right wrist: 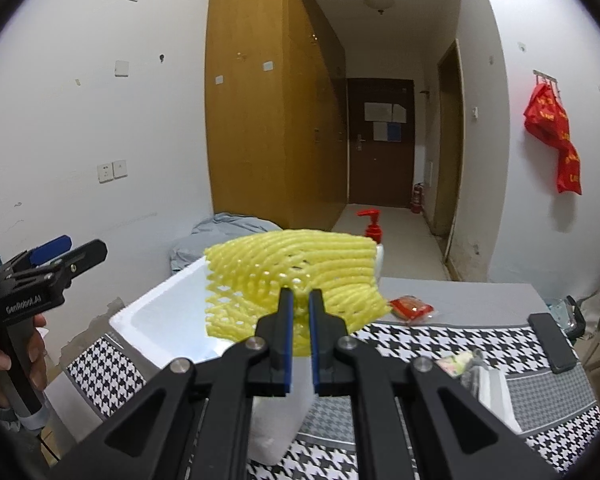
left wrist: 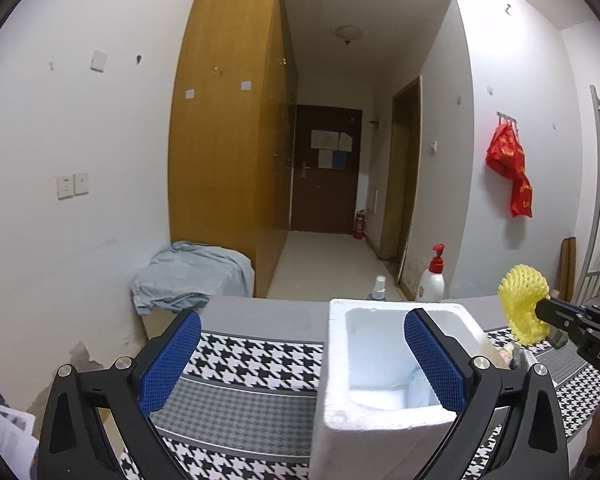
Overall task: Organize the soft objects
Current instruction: 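Lower the yellow foam net into the white foam box and open the right tool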
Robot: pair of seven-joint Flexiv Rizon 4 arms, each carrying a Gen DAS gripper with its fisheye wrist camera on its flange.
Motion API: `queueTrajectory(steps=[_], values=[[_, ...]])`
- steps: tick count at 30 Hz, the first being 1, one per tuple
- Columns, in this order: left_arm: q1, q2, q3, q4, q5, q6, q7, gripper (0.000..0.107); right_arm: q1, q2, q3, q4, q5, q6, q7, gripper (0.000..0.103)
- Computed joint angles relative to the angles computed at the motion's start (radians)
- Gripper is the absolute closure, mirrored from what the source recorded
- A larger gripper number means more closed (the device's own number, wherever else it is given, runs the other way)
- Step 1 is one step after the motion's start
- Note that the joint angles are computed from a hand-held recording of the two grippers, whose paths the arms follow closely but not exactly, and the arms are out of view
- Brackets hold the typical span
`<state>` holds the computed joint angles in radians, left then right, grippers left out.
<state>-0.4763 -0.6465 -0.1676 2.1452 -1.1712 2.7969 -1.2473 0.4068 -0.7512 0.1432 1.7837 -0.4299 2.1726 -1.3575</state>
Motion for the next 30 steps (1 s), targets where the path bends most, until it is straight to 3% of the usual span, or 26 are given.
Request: queueTrajectory(steps=[15, 21, 24, 27, 29, 30], values=[[0.006, 0.003, 0.012, 0.071, 0.027, 0.033, -0.084, 0.005, 0.018, -0.029, 0.03, -0.07, -0.062, -0.1, 0.035, 0.094], [0.025, 0.0, 0.02, 0.087, 0.057, 0.005, -0.113, 0.005, 0.022, -0.046, 0.044, -0.105, -0.074, -0.153, 0.041, 0.092], [0.03, -0.001, 0.026, 0.092, 0.07, -0.006, -0.125, 0.005, 0.021, -0.052, 0.051, -0.116, -0.079, -0.17, 0.039, 0.08], [0.034, -0.001, 0.031, 0.094, 0.081, -0.017, -0.135, 0.005, 0.039, -0.054, 0.037, -0.116, -0.061, -0.162, 0.027, 0.054], [0.035, -0.002, 0.034, 0.095, 0.084, -0.019, -0.14, 0.005, 0.039, -0.054, 0.039, -0.112, -0.052, -0.148, 0.024, 0.03], [0.038, -0.002, 0.036, 0.099, 0.092, -0.023, -0.146, 0.005, 0.035, -0.055, 0.044, -0.11, -0.055, -0.134, 0.022, 0.028]])
